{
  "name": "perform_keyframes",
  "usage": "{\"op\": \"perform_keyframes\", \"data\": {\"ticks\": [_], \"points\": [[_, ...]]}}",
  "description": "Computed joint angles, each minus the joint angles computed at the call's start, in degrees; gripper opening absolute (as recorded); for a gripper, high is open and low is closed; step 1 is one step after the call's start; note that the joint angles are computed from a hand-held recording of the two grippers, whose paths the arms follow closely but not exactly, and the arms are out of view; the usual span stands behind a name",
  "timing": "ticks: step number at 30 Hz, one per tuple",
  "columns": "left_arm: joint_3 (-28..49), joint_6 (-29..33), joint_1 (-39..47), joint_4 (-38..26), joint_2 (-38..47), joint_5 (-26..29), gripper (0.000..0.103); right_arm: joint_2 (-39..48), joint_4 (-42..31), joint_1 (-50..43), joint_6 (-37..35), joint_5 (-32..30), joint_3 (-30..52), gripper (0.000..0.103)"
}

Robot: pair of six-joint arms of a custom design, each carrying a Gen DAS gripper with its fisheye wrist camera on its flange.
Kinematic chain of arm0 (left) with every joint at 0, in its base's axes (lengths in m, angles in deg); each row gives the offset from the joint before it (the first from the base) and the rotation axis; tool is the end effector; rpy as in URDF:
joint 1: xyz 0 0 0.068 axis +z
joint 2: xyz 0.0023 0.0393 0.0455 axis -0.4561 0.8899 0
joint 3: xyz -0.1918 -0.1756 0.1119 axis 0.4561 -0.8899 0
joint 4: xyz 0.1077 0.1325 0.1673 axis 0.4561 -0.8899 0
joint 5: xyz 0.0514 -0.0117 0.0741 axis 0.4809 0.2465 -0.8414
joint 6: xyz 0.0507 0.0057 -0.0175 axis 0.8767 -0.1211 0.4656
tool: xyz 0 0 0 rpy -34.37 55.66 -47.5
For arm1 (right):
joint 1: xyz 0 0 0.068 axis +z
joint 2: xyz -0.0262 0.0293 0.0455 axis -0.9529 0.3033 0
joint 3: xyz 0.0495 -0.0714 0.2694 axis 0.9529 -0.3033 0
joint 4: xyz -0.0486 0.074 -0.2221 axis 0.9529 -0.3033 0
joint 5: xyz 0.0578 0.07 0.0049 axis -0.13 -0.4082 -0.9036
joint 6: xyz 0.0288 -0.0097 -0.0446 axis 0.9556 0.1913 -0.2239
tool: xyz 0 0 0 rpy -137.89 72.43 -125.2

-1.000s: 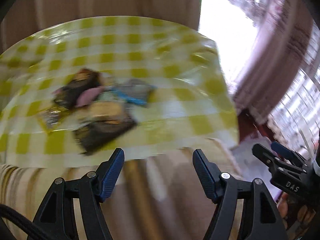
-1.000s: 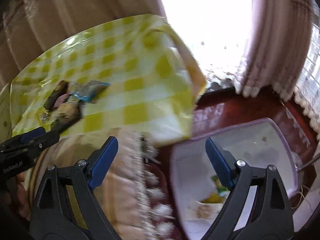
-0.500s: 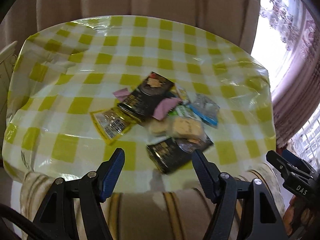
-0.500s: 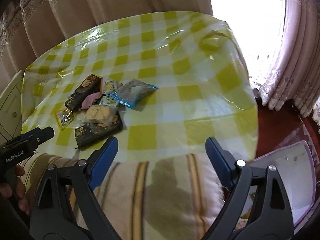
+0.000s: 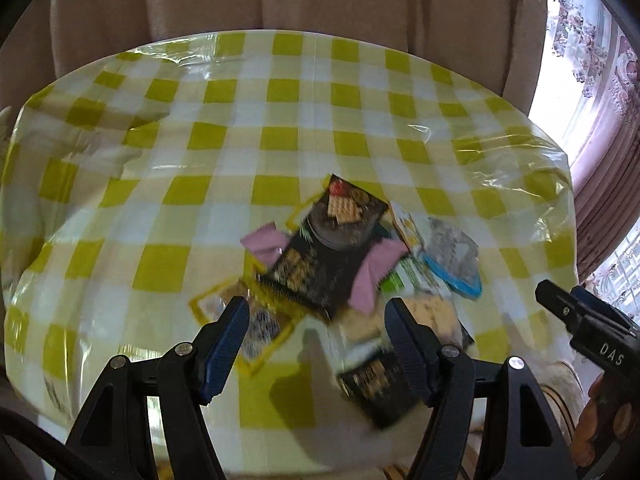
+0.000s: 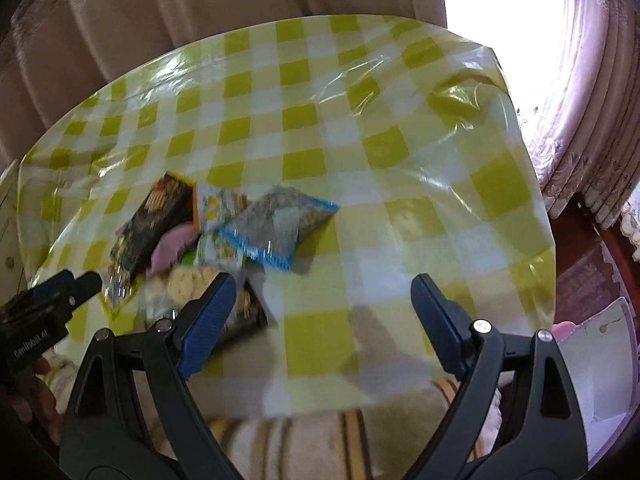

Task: Organize snacks
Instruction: 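Move both tools back over the remaining snacks, then grasp the dark cracker packet with the left tool while the right tool grasps the blue-edged seed bag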

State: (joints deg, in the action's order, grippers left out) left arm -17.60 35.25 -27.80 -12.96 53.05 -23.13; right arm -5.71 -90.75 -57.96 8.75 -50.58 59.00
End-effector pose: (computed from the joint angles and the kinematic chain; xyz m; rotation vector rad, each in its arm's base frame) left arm 0.2372 -0.0072 0.2043 -0.0131 2.4587 -0.1931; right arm 0.2272 0.0531 0.2464 0.1535 2.4531 0.0826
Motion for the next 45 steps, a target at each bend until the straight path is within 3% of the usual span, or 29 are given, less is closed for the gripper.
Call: {"op": "perform_keyframes", "data": {"ticks": [8, 17, 24, 27, 29, 33, 37, 45], "points": [[6.42, 2.60, 1.67, 4.53, 12.11, 3.88, 0.077, 14.27, 2.34, -0.42, 5.16, -1.09, 8.59, 0.090], [9.20, 4.98, -0.92, 8.48, 19.28, 1.51, 0.079, 26.36, 2.88, -1.73, 10.68, -3.29, 17.52, 0.090], [8.27, 3.98, 1.02, 12.62, 21.90, 4.92, 0.079, 33.40, 3.94, -0.39, 10.60, -1.60, 21.12, 0.090], [7.61, 3.69, 1.23, 13.83, 21.93, 5.66, 0.072, 35.55, 4.61, -0.30, 9.99, -1.72, 20.85, 0.090], [7.09, 3.48, 1.53, 14.51, 21.60, 6.25, 0.061, 35.75, 4.90, -0.10, 9.79, -1.21, 20.54, 0.090], [6.96, 2.71, 2.70, 14.93, 21.78, 8.27, 0.056, 36.50, 3.62, 1.68, 8.55, 2.39, 21.18, 0.089], [6.14, 2.16, 3.39, 15.74, 21.22, 9.65, 0.055, 36.03, 4.01, 2.19, 8.37, 4.71, 20.61, 0.071], [3.81, 1.37, 3.38, 17.92, 18.89, 8.83, 0.052, 32.98, 8.70, 0.78, 7.82, 0.96, 16.12, 0.062]]}}
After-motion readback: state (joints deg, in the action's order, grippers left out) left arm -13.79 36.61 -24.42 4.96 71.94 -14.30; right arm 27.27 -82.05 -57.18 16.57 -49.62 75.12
